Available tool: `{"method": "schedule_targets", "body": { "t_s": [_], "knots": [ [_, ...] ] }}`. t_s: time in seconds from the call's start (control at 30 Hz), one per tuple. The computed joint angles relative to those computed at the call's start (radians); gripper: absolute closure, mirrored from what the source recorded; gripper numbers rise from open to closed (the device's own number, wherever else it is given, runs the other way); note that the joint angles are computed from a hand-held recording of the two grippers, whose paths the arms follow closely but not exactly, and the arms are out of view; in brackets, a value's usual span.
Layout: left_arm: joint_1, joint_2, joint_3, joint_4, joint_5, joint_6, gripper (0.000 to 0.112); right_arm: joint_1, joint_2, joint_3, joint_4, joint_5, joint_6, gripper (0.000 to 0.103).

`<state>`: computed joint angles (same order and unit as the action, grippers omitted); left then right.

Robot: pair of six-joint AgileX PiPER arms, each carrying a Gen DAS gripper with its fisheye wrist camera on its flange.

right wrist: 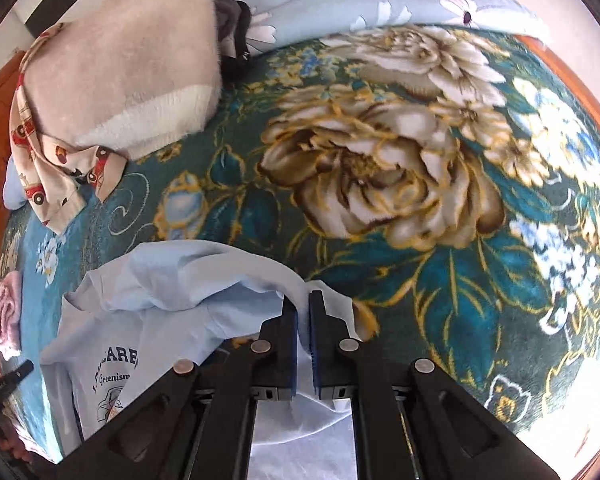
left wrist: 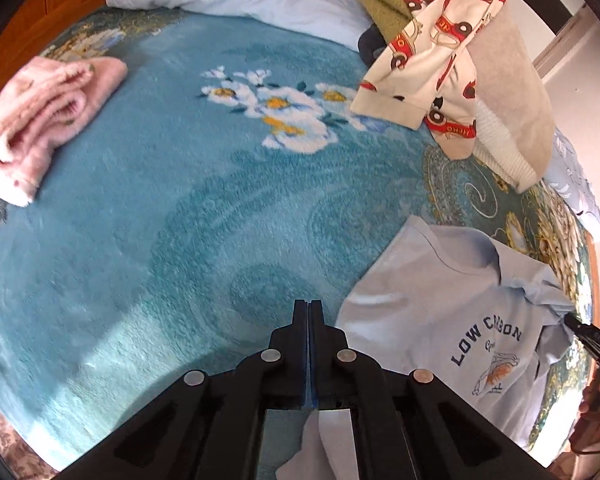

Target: Fold clothes

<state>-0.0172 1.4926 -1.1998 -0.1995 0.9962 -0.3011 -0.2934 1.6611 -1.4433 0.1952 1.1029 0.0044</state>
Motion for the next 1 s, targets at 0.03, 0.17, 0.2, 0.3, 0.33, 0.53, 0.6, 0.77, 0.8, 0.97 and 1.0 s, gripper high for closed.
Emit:
{"method": "schedule_targets", "body": {
  "t_s": [0.03,0.17,0.2,0.3,0.33,0.53,0.6,0.77,0.8,0.97,1.0],
  "knots": [
    [0.007,-0.005,0.018,-0.034,-0.015,0.007,0.111,-0.015,0.002,-0.007,0.013,0.010,-0.001,0.098],
    [0.060,0.014,0.041,-0.154,-0.025,0.024,0.096,-0.031,0.003,-0.077,0.013,0.055,-0.030,0.096],
    [0.072,0.020,0.050,-0.179,-0.027,0.024,0.090,-0.027,0.004,-0.095,0.003,0.063,-0.034,0.093],
    [0.102,0.034,0.087,-0.254,-0.038,0.034,0.074,0.000,0.006,-0.133,-0.039,0.066,-0.027,0.081],
    [0.105,0.036,0.103,-0.277,-0.042,0.042,0.074,0.005,0.004,-0.138,-0.040,0.062,-0.027,0.078],
    [0.111,0.041,0.183,-0.400,-0.068,0.096,0.074,0.089,-0.017,-0.138,-0.042,0.030,-0.075,0.068],
    [0.110,0.039,0.210,-0.451,-0.091,0.112,0.074,0.153,-0.004,-0.123,-0.037,0.028,-0.129,0.067],
    [0.100,0.037,0.233,-0.490,-0.109,0.117,0.074,0.321,0.051,-0.109,-0.085,0.012,-0.240,0.067],
    [0.100,0.029,0.235,-0.478,-0.109,0.113,0.074,0.345,0.059,-0.101,-0.103,-0.002,-0.254,0.067],
    [0.141,-0.007,0.277,-0.489,-0.109,0.121,0.072,0.385,0.126,-0.108,-0.168,0.000,-0.252,0.064],
    [0.148,-0.009,0.286,-0.497,-0.111,0.126,0.072,0.392,0.132,-0.104,-0.184,-0.002,-0.244,0.064]
  ]
}}
